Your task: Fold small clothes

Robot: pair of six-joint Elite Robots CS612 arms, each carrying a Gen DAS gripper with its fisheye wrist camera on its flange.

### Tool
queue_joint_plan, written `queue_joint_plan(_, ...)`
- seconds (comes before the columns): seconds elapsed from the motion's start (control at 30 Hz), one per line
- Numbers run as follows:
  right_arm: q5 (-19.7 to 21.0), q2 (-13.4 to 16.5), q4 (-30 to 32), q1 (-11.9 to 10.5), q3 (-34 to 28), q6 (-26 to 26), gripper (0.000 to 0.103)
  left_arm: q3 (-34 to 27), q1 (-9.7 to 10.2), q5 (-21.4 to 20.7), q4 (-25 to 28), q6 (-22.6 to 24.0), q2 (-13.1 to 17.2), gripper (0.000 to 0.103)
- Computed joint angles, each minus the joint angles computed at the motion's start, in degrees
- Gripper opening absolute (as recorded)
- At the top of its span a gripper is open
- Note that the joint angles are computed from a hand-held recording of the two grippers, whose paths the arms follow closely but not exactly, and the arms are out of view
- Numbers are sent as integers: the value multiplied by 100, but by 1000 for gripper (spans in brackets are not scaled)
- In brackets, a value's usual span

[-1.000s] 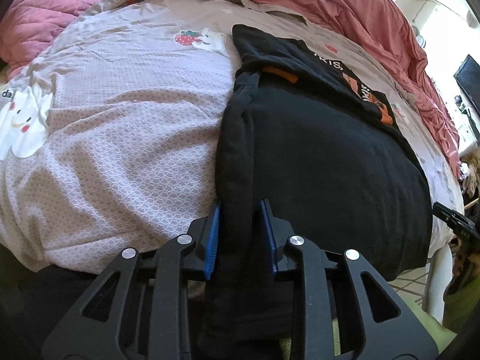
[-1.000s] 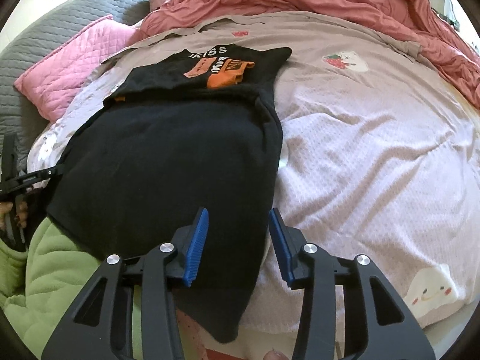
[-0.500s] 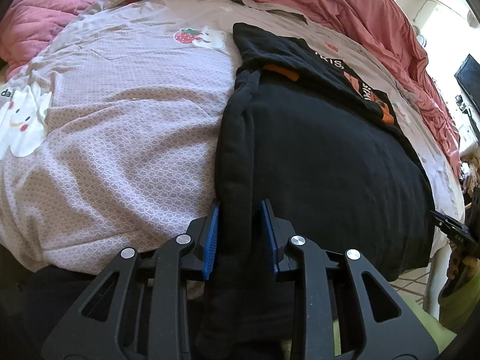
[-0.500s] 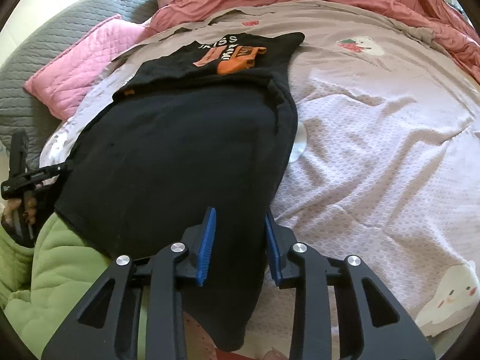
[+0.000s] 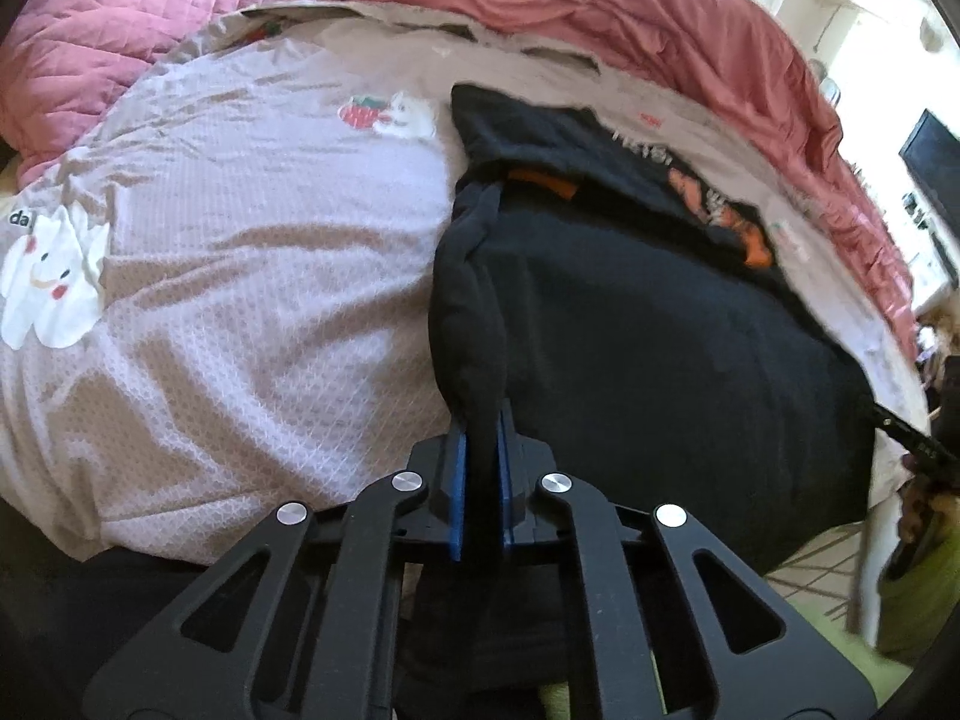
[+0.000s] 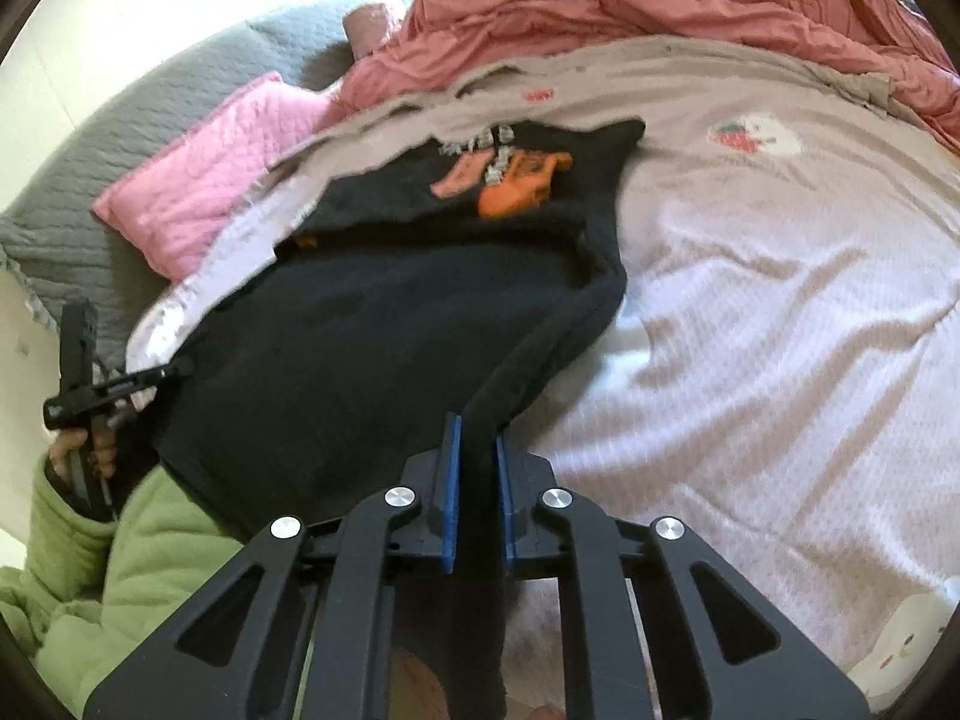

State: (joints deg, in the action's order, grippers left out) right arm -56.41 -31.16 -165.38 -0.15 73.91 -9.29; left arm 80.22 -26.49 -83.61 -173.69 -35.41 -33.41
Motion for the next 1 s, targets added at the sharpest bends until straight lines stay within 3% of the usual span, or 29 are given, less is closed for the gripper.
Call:
queue_joint_plan(0.17, 188, 93, -373, -32, -209, 275, 9, -108, 53, -155, -253, -63, -21, 2)
queue_joint_plan(0.3, 244, 243, -591, -43, -507, 538, 9, -359, 95, -116, -165, -90, 34, 2)
queue_joint_plan(0.4, 236, 402, -724, -53, -818, 755, 9, -593, 194, -311, -169, -249, 117, 2)
queue_joint_plan(0.6, 115, 715, -785, -68, -1432, 1152, 9, -1232, 347, -340, 251, -414, 342, 2)
queue_joint_plan(0.77, -61, 1111, -380, -41, -2242, 1366, 9, -1971, 494, -531, 702, -620, 708, 2)
queue_joint_plan(1.0, -604, 1660, 474, 76, -3378, 1389, 9, -3127, 665, -813, 1346, -1003, 1344, 2)
